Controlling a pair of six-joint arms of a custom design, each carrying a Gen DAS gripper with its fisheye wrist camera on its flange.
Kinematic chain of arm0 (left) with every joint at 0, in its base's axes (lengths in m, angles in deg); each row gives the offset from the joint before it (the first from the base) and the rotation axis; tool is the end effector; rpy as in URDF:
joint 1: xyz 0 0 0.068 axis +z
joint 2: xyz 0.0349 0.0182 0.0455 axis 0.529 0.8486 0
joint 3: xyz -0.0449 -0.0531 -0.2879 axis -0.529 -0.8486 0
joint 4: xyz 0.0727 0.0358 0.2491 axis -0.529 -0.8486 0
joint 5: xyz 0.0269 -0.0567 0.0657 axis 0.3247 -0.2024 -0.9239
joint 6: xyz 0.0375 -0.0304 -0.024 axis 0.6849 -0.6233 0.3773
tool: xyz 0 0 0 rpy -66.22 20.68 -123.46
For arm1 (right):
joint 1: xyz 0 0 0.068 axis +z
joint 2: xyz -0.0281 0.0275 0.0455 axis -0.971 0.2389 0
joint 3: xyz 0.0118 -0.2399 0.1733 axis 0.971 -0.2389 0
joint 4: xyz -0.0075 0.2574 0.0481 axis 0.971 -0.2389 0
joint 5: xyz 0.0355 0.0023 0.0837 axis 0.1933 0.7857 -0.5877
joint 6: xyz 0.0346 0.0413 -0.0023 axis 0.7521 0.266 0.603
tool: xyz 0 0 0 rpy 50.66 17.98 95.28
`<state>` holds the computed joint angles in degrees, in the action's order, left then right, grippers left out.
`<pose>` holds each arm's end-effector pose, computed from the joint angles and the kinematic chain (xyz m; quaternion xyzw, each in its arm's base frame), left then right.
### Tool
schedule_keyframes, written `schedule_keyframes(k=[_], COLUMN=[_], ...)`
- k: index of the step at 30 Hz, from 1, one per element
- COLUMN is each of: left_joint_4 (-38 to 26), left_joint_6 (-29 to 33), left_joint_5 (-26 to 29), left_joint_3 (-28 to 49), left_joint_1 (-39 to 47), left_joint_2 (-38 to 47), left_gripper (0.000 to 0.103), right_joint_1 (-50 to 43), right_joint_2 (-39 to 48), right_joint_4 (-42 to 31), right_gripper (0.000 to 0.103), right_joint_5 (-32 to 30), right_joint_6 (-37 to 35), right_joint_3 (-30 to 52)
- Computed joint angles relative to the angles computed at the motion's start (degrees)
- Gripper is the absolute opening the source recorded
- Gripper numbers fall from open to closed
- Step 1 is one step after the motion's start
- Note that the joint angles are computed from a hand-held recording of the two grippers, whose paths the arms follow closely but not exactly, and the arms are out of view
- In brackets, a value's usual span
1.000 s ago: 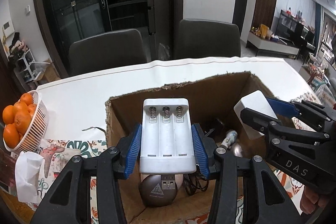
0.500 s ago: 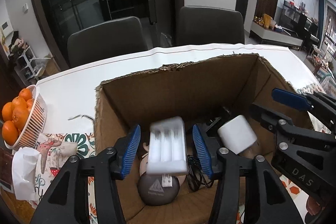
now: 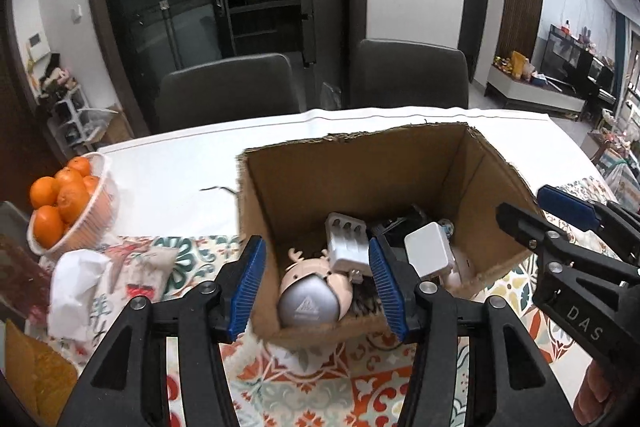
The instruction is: Organize rigid objects
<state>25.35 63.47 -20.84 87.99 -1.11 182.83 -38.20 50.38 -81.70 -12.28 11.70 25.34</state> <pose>0.3081 -0.1922 0.2573 0.1652 0.9118 -0.0427 0.3736 0.2596 0.1803 0.2563 0.0687 0.9173 -0.0057 0.3921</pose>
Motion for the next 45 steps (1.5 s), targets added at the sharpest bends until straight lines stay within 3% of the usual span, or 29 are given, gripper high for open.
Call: schedule_keyframes(k=[13,19,23,29,36,45], left_joint_4=[-0.6,-2.5,-4.4,-7.7,-10.6,-16.9], left_joint_6=[-2.8,-3.9,-4.9,-8.2,-10.3,-15.5], left_joint_5=[-5.5,-11.7,-15.2,-23.3,-27.7,-36.3], left_joint_3=[-13.9,-19.6,-21.9,-25.5,-27.1,-27.9], left_joint_1=[-4.9,-10.0,-13.4,-20.7,-24.2,-31.4], left_joint_2=[-20.8,-31.3,-36.6,-44.6,-48.9,-52.8], left_gripper=[0.057,0.063,0.068,0.085,0.098,0.103], right_joint_1=[15.2,24.1,31.0,38.5,44.9,48.9], right_joint_2=[-9.2,-10.8,-9.3,-5.7,-1.1,2.2], right_joint_4=[-11.6,-20.0,-29.3,-41.4,-53.5,-61.6], right_gripper=[0.048,0.049,0.050,0.061,0.073,0.087], right_joint_5=[12.5,19.0,24.0,28.2,29.7,29.2], right_joint_6=[13.8,22.8,32.7,46.6,60.7,70.8], right_joint_3=[-1.6,-0.3,2.4,5.8,9.7,12.1])
